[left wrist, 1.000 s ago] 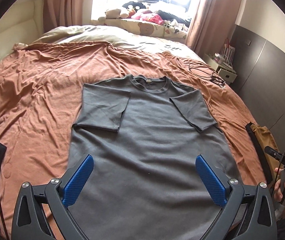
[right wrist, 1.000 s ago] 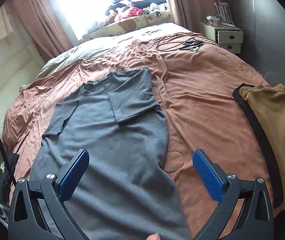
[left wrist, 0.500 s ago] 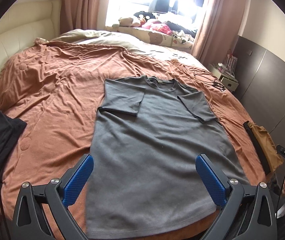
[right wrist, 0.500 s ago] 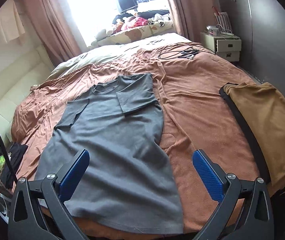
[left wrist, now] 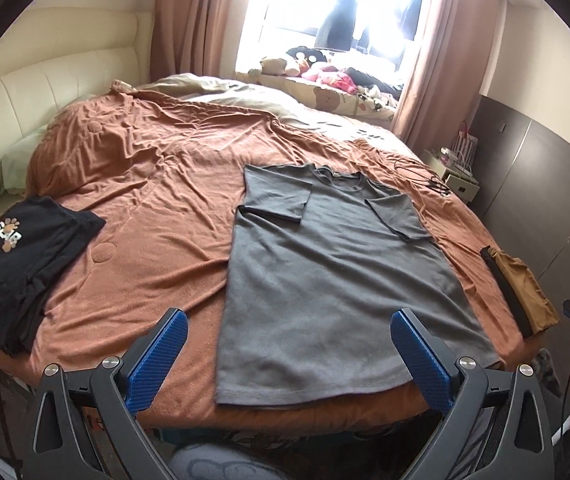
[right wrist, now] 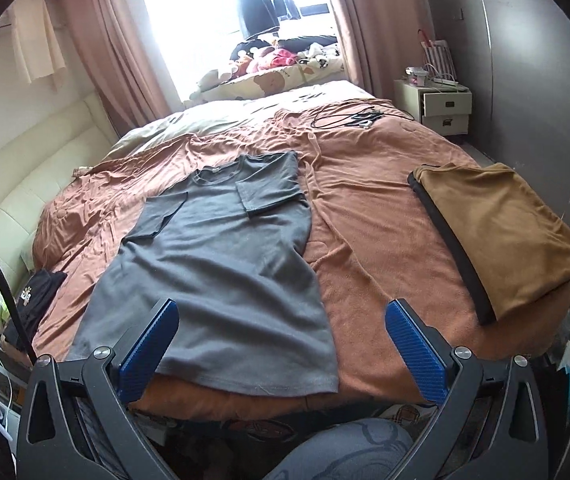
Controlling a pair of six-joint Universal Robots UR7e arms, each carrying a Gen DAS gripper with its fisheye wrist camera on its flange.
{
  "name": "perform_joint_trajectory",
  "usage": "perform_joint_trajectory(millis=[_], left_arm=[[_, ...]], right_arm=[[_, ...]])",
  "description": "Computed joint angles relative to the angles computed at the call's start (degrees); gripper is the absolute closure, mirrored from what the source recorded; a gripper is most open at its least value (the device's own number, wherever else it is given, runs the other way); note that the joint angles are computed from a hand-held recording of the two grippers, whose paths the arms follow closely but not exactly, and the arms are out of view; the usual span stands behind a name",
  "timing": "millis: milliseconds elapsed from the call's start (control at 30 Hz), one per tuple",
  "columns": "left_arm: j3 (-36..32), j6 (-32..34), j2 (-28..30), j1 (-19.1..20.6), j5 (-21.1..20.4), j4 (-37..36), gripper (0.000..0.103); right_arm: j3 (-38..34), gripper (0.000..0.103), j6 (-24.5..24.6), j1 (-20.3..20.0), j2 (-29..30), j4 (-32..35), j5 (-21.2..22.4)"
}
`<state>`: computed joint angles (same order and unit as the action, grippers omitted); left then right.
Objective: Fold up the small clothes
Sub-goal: 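Move both tools back toward the shirt hem, then grasp the shirt hem with both tools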
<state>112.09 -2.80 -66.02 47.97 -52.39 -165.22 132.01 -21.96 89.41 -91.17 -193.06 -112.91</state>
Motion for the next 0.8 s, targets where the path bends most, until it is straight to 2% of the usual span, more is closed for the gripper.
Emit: perform_joint_trajectory(millis=[167,433,533,600,800], left_arm=[[3.5,-0.1,-2.1,2.2,-1.8,-1.2,0.016],[6.9,-2.8,-2.8,7.1,-6.2,-3.9,0.039],[7.2,-4.3,-1.9,8.6,-6.9,-4.0,0.042],[7.0,-5.1,-1.2,9.6,-7.0,-3.5,0.047],[6.3,-7.4,1.1,12.2,-7.0,-2.6,0.050]], right_arm=[[2.0,0.000,0.5,-0.3,-1.8,0.8,-0.7],[4.1,0.015,3.6,-0.9,-4.7,3.8,-1.5],[4.8,0.017,4.7,-2.5,-5.0,4.2,-0.2],[5.0,0.028,5.6,-4.1,-4.7,4.7,0.8],[3.6,0.040,8.0,-8.5,-2.1,7.3,4.7]])
